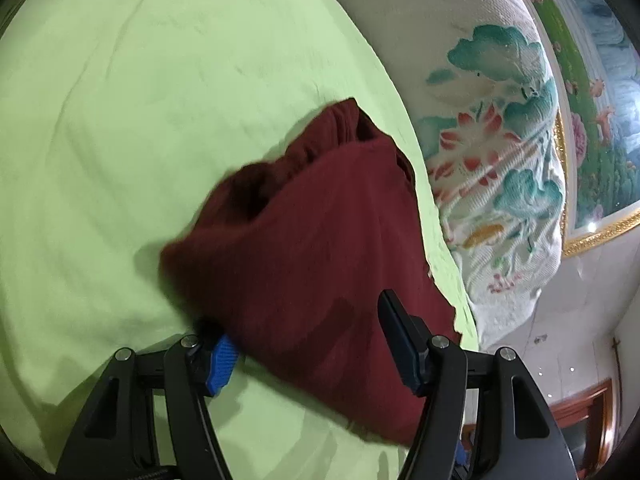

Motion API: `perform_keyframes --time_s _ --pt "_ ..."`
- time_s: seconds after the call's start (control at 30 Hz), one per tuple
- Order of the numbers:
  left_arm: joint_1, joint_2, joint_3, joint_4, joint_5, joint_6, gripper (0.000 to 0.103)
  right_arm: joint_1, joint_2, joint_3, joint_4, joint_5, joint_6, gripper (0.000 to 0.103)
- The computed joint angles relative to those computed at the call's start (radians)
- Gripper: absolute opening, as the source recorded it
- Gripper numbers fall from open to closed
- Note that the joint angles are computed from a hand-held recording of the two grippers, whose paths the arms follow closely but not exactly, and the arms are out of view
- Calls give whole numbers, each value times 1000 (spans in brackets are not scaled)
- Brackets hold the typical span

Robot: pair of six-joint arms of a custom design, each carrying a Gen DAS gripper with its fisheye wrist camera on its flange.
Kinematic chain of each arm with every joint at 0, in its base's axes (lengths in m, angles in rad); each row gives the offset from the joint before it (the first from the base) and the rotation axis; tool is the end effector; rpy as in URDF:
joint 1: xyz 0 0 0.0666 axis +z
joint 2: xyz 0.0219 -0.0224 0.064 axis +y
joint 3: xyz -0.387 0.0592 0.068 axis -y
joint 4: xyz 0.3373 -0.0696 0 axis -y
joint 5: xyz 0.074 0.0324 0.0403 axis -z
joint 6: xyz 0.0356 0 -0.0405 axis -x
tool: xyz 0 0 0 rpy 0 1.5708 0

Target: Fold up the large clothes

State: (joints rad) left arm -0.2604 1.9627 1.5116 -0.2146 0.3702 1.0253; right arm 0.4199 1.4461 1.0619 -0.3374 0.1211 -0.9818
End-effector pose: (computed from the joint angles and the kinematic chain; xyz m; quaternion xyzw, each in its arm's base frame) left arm 0.5960 -0.1725 0.2489 -0.2552 0.8501 -0.3901 0.2448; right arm 0.4000 0.1734 0.3242 0.2761 0.8670 0.2230 0.3498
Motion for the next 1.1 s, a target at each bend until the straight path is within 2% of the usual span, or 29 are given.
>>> perform_keyframes --time_s 0.1,0.17,0.2,0.27,0.33,0.4,0.53,0.67,0.77,0.83,0.9,0.97,1.03,1.07,1.1 --pt "-7 29 52 -34 -35 -34 54 -11 8 7 2 -5 8 35" --pt "-4 52 87 -57 -26 -63 35 -22 12 9 4 -16 9 35" --pt "1 65 102 -61 -11 -62 31 -29 15 10 4 -23 10 35" --pt "11 78 105 -37 26 -43 16 -40 17 9 5 -33 13 35" --pt "10 81 119 -50 23 -65 13 -51 19 12 -1 -37 22 35" --pt "0 76 157 -106 -2 -128 11 -64 19 14 -4 -44 27 35" --pt "-21 48 200 -130 -6 -201 10 -95 13 8 -4 -69 34 35" --pt "-77 39 298 -188 -22 -307 10 -135 7 5 9 -140 52 35" --pt "-128 52 383 -233 -15 -401 10 -178 -15 -19 85 -231 50 35" --pt "-174 77 465 -285 -7 -491 10 -203 -25 -24 110 -270 38 35" --pt "-233 134 591 -394 -7 -613 10 -236 -33 -36 151 -329 23 35" --pt "-278 185 673 -475 -22 -696 11 -263 -28 -39 163 -377 10 35" --pt "-319 252 759 -560 -51 -753 11 -276 -13 -31 147 -396 7 42" --pt "-337 294 810 -618 -59 -767 11 -282 -7 -29 142 -403 3 44" --pt "-344 311 826 -638 -55 -765 11 -288 2 -30 146 -413 -8 49"
